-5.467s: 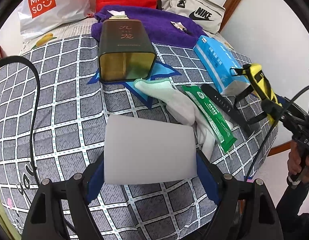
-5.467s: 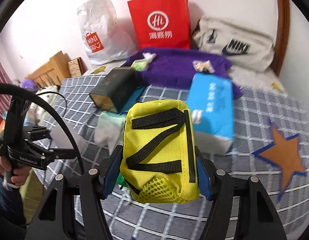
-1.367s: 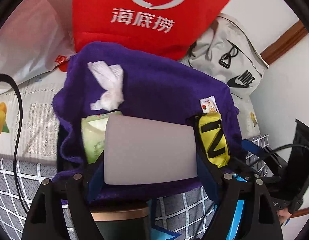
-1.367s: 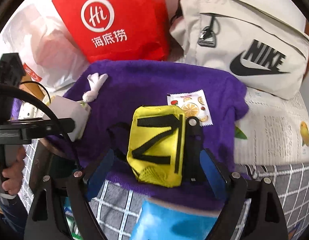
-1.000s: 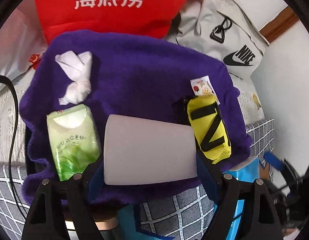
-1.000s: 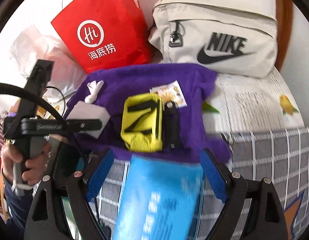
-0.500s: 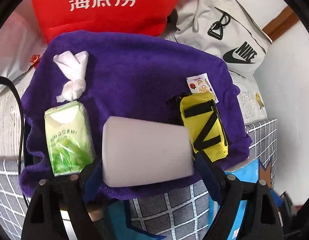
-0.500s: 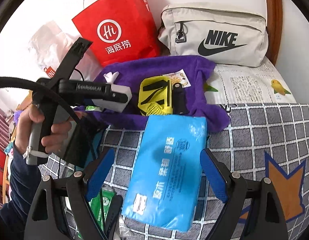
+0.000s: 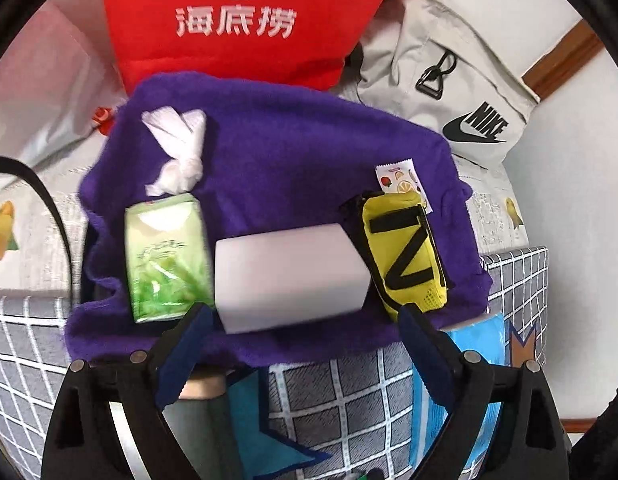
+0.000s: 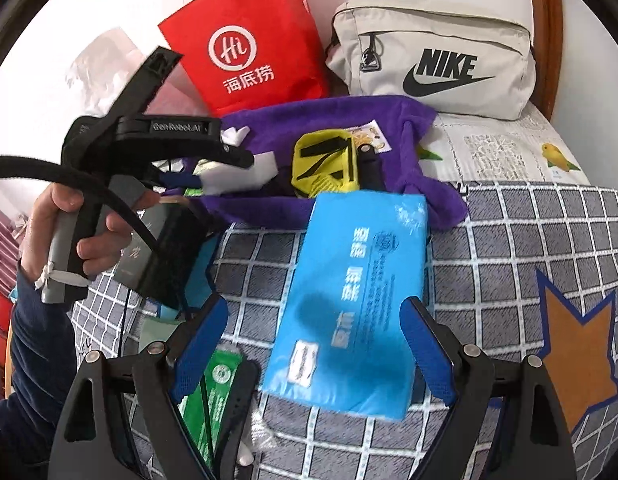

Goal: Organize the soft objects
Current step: 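Move both tools back to the bed, right tool toward the black strap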

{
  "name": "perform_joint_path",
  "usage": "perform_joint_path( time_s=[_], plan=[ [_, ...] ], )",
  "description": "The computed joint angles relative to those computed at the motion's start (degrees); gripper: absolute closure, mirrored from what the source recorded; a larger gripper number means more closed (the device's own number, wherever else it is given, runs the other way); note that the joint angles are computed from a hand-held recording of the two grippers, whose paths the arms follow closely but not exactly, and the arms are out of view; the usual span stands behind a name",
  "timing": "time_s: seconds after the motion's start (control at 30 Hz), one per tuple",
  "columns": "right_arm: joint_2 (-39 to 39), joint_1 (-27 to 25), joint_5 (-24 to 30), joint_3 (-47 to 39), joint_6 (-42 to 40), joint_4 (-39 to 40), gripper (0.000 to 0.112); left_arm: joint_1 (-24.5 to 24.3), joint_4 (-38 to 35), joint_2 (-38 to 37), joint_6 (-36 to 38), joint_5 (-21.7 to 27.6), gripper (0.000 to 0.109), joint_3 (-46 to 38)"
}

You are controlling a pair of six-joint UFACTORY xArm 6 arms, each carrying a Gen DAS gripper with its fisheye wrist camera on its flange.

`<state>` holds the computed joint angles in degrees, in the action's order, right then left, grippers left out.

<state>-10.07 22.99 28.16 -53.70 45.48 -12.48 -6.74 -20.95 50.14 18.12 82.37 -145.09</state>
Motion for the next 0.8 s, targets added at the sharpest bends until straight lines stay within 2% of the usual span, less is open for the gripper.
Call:
perform_joint_path(
  time_s=[0.27, 0.43, 0.63, 0.7, 0.8],
  plan=[
    [-2.9, 3.5, 0.2, 3.0, 4.6, -1.5, 0.025, 2.4, -1.7, -13.6, 4.5, -6.5, 0.015, 19.9],
    [-4.5, 6.9, 1.9, 4.0, 8.8, -4.9, 0.025, 4.9, -3.6, -23.9, 10.4, -10.8, 0.015, 34.8],
    [-4.5, 10.8, 1.5, 5.2, 10.9, -4.7, 0.025, 8.0, -6.2, -34.7, 15.6, -15.9, 0.015, 50.5],
    [-3.8, 12.0, 2.1, 5.2, 12.9, -6.4, 0.028, 9.1, -6.7, -37.2, 17.0, -16.2, 0.015, 54.2],
    [-2.7, 13.5, 3.2, 5.0, 14.9, -9.6, 0.041, 10.7, -7.7, -40.7, 18.5, -16.3, 0.015, 59.3]
  ],
)
